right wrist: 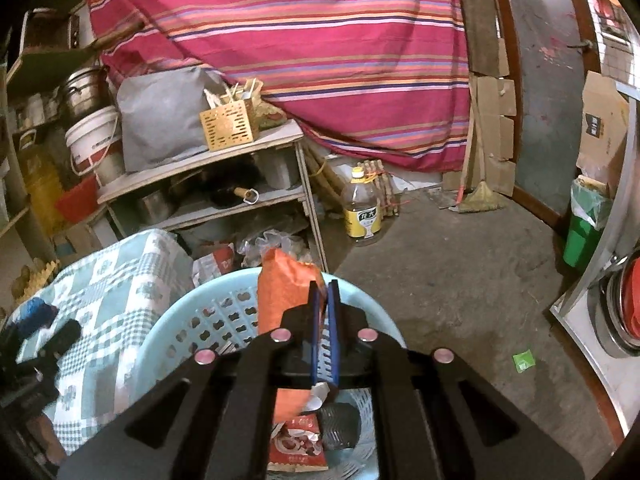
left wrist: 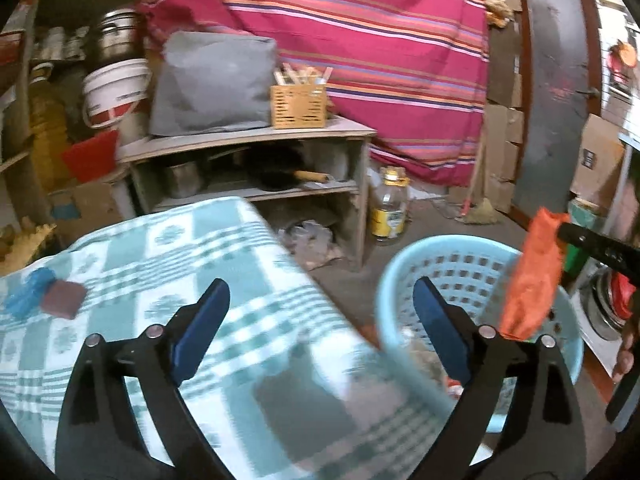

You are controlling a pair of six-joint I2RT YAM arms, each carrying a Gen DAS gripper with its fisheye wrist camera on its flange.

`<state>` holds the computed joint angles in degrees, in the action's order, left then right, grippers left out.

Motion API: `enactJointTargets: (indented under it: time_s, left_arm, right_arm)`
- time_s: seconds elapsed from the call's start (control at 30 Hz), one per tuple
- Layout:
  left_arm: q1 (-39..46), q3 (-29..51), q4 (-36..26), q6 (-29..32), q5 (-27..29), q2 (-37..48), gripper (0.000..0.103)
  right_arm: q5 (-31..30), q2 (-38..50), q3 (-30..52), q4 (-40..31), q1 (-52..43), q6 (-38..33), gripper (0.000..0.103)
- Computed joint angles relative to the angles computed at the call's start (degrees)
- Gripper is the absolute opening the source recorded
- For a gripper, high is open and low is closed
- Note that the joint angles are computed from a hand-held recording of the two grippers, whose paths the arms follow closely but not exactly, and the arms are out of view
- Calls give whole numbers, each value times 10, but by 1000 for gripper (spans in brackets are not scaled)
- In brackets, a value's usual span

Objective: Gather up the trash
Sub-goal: 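Carry both tools over the blue basket and open them, dropping packet and orange bag, then grasp the blue plastic bag with the left tool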

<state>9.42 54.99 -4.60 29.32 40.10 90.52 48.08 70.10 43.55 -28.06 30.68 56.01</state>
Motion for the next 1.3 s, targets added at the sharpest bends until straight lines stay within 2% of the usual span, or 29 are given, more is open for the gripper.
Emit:
enactJointTargets:
  time_s: [0.03, 0.07, 0.1, 0.17, 0.33, 0.5, 0.87, 1.03, 1.27, 1.3]
  left_arm:
    - [9, 7, 0, 0, 0, 6, 93]
    - [18, 12, 0, 0, 1, 10, 93]
    - [28, 18, 1, 2, 1, 16, 94]
    - [43, 31, 5, 4, 0, 28, 95]
    - [90, 71, 4, 17, 0, 66, 97]
    - [134, 121, 4, 26, -2, 115, 97]
    - [214, 276, -30, 40, -27, 251, 97]
    - [237, 388, -75, 37, -37, 329, 97]
    - [254, 588, -188, 22, -37, 443, 97]
    - [256, 634, -217, 19, -34, 469, 97]
  right_arm:
    - [-2, 13, 10, -8, 0, 0, 6]
    - [-7, 29, 22, -17, 0, 0, 12]
    - [-14, 48, 34, -23, -1, 0, 32]
    - [-11, 69, 46, -27, 2, 5, 63]
    - [-5, 109, 85, -43, 15, 19, 63]
    - [15, 155, 132, -41, 40, 22, 69]
    - [-12, 320, 291, 25, 86, -37, 70]
    - [-43, 412, 388, 38, 92, -64, 70]
    - [-64, 522, 533, -1, 98, -99, 70]
    - [-67, 537, 555, -6, 98, -106, 70]
